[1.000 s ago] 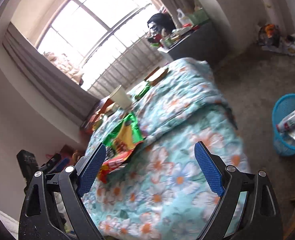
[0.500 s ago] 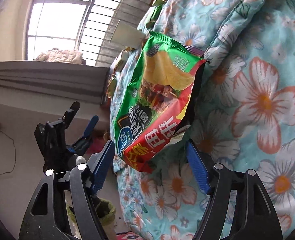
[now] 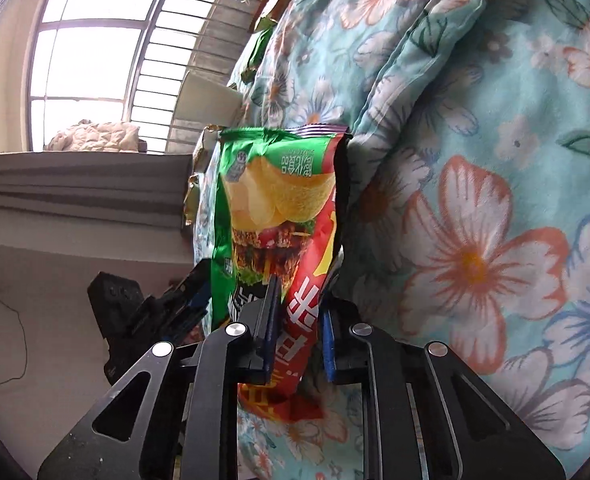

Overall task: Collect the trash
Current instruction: 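Grasp the green chip bag with the right tool while the left tool grasps the pink snack packet, then lift the green chip bag and pink packet off the quilt with both tools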

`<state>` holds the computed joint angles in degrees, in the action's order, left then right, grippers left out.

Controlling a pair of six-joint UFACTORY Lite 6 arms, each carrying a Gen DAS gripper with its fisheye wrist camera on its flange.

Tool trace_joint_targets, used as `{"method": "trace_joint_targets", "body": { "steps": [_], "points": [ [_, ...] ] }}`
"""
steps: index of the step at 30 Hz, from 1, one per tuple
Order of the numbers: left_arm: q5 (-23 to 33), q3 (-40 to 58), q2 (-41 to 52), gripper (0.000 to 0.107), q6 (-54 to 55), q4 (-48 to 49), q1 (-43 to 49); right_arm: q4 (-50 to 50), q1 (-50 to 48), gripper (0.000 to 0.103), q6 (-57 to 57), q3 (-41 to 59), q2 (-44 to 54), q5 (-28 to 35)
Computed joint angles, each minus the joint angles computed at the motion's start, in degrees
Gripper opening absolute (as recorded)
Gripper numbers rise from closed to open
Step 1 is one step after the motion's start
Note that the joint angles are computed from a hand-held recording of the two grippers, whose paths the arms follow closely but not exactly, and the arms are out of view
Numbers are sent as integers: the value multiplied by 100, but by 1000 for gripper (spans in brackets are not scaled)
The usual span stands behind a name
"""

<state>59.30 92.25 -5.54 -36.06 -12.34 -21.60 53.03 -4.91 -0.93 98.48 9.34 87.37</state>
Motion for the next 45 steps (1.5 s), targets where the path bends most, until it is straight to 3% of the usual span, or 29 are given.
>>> {"method": "trace_joint_targets", "body": {
  "steps": [4,8,16,18,21,25,29,35,38,40,42,45],
  "points": [
    [-181,-804,-876,38,-906,280,-1143,-128,-487,13,-265,452,329,505],
    [-176,-1002,-1214,38,-2016,1273,-1929,-196,-878,12,-481,874,564,919],
    [158,-92,-255,39,-1421,1373,-1658,-266,-1473,12,-505,2634,1311,1664],
    [237,39,-11,39,-1437,1433,-1694,-306,-1763,12,-675,2664,1277,1809],
    [257,125,194,22,-1603,1579,-1867,-471,-1850,12,-814,2122,943,1591],
    [323,220,125,12,-2162,2121,-2373,-455,-1578,12,-843,1533,658,1197],
    [937,233,-340,9,-3189,2957,-3086,-330,-1289,12,-873,1520,738,1138],
    [2438,-465,-1560,9,-5532,4318,-4919,-96,-269,12,-597,1865,1072,736],
    [2602,-1229,-2330,9,-6761,4721,-5786,-113,151,20,-526,2025,1269,622],
    [2479,-1776,-2832,20,-7454,4820,-6121,-114,311,39,-442,2190,1453,610],
    [2121,-2169,-3142,28,-7502,4582,-5857,-141,265,50,-432,2100,1440,620],
    [1705,-2483,-3336,32,-7141,4171,-5336,-280,-10,55,-541,1803,1247,799]
  ]
}}
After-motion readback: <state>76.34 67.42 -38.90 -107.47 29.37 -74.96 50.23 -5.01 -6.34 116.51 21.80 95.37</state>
